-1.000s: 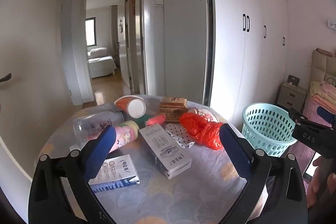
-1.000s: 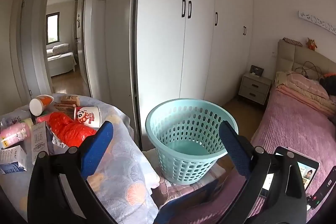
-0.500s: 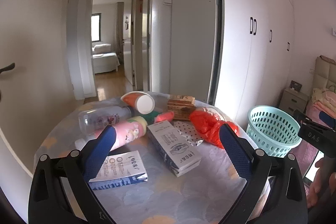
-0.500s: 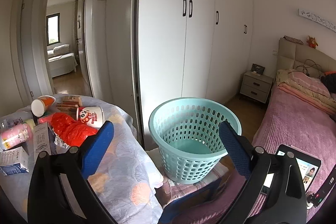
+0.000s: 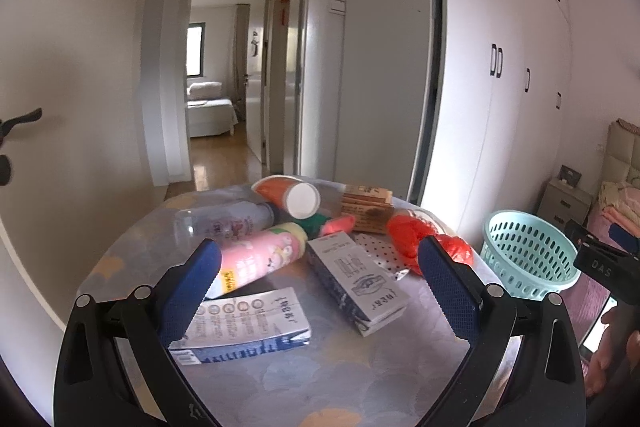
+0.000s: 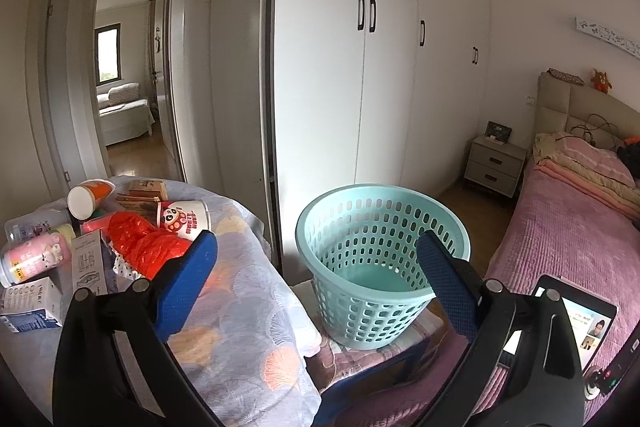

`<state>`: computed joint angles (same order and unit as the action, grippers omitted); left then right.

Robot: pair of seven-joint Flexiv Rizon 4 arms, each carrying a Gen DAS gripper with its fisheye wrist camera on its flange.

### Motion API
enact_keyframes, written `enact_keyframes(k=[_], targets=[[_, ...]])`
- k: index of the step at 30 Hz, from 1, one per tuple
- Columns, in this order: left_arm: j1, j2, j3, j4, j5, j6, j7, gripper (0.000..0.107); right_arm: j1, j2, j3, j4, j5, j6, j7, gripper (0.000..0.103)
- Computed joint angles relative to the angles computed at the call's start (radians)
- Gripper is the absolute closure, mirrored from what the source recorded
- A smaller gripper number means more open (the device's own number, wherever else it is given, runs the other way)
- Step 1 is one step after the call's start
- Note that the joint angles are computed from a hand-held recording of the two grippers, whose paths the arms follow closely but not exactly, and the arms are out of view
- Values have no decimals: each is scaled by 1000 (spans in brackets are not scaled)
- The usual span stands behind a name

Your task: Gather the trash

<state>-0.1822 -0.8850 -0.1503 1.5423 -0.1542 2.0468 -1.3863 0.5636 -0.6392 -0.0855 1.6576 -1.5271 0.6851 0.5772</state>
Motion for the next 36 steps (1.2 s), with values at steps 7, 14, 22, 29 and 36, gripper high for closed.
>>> enact_keyframes(k=[7,14,22,29,36], targets=[[19,5,7,9,-11,0,-15,11,5,-5,-2,-11,-9,-3,5,8],[53,11,5,26,-9,-2,-34,11,8,-19,-6,-32,3,5,-24,8],[83,15,8,38,-10,-7,-51,11,9,-36,-16,-55,13,36,-46,12],[151,13,-30,38,36,-54,-54,11,11,-51,-27,-73,17,61,-66,12],[238,-5,-106,3,85,-181,-23,12,8,-76,-41,-104,20,100,-90,14]])
